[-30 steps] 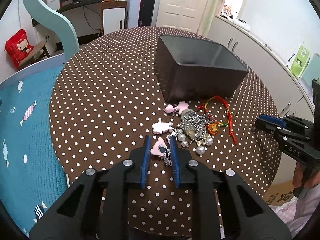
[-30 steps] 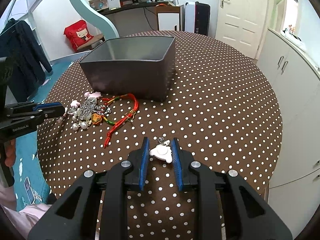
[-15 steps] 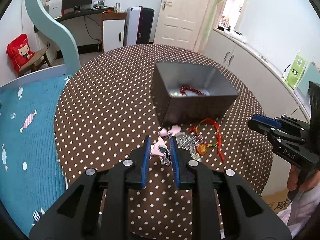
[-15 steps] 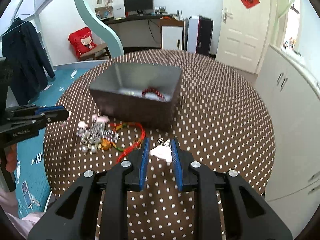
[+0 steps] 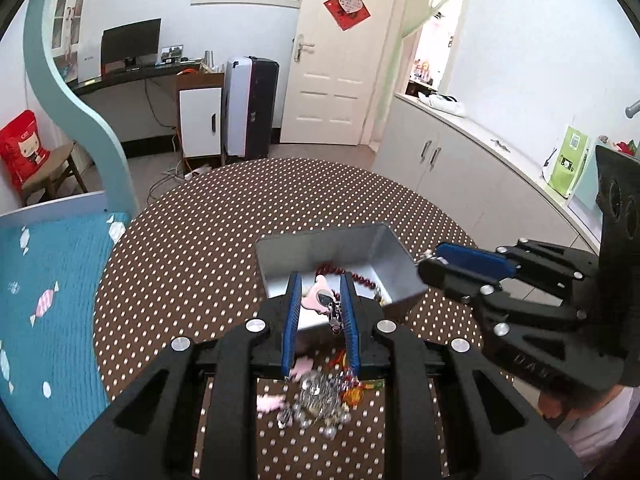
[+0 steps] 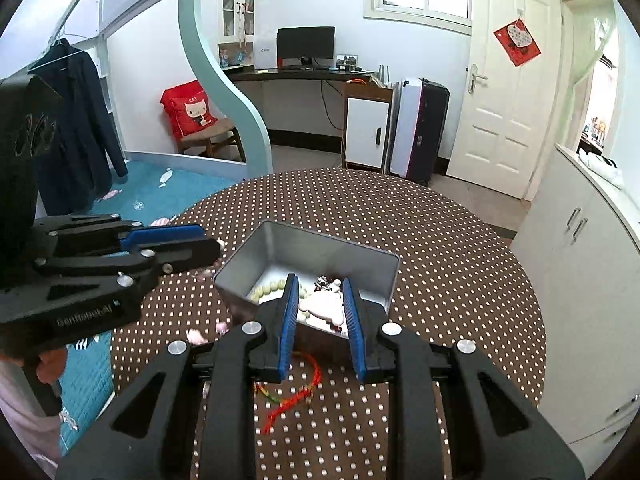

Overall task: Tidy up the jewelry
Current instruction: 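Lower both held charms into the grey box and open both tools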

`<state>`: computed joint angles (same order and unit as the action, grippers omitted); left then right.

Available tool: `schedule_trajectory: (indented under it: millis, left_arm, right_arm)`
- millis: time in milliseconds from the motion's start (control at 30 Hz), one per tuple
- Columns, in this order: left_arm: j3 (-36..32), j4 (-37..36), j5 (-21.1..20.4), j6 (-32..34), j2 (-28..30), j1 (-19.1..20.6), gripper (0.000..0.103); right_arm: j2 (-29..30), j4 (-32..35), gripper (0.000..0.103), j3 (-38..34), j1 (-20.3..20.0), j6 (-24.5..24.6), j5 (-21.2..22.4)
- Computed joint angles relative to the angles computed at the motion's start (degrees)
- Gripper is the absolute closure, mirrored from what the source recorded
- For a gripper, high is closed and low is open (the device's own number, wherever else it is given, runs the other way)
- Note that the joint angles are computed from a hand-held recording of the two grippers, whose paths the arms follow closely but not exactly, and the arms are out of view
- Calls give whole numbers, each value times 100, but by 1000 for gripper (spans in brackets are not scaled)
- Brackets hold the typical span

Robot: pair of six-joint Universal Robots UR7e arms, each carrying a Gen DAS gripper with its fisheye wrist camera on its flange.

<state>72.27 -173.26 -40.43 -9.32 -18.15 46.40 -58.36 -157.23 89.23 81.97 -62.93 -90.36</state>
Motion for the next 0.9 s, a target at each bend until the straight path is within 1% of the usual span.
schedule_trajectory:
  millis: [267, 400, 500, 533, 567, 600, 633, 667, 900]
  left_arm:
    - [-654, 515, -228, -102, 299, 194, 83]
    - [-857, 730, -307, -168, 418, 278, 83]
    - [-962, 778, -367, -163, 480, 314, 83]
    - [-1013, 807, -331, -140, 511, 309, 82]
    - [-1018, 815, -285, -141, 517, 302, 78]
    - [-989, 807, -251, -154, 508, 297, 73]
    - [-989, 802, -206, -177, 514, 289, 71]
    - [-986, 800, -186, -189, 519, 284, 69]
    - [-789, 787, -117, -309, 437, 239, 69]
  right_arm:
    - [332, 200, 81, -360, 39, 158, -241]
    - [407, 406, 81, -490, 20, 186, -269]
    - [407, 423, 81, -511, 10, 209, -242]
    - [414, 451, 77, -552, 13, 250, -240]
    - [414, 440, 74, -575, 7, 326, -231]
    - [409, 392, 66, -588, -4, 386, -219]
    - [400, 344, 61, -581, -17, 407, -213]
    - [392, 314, 60, -581, -25, 419, -210]
    - [303, 356, 60, -547, -92, 531, -197]
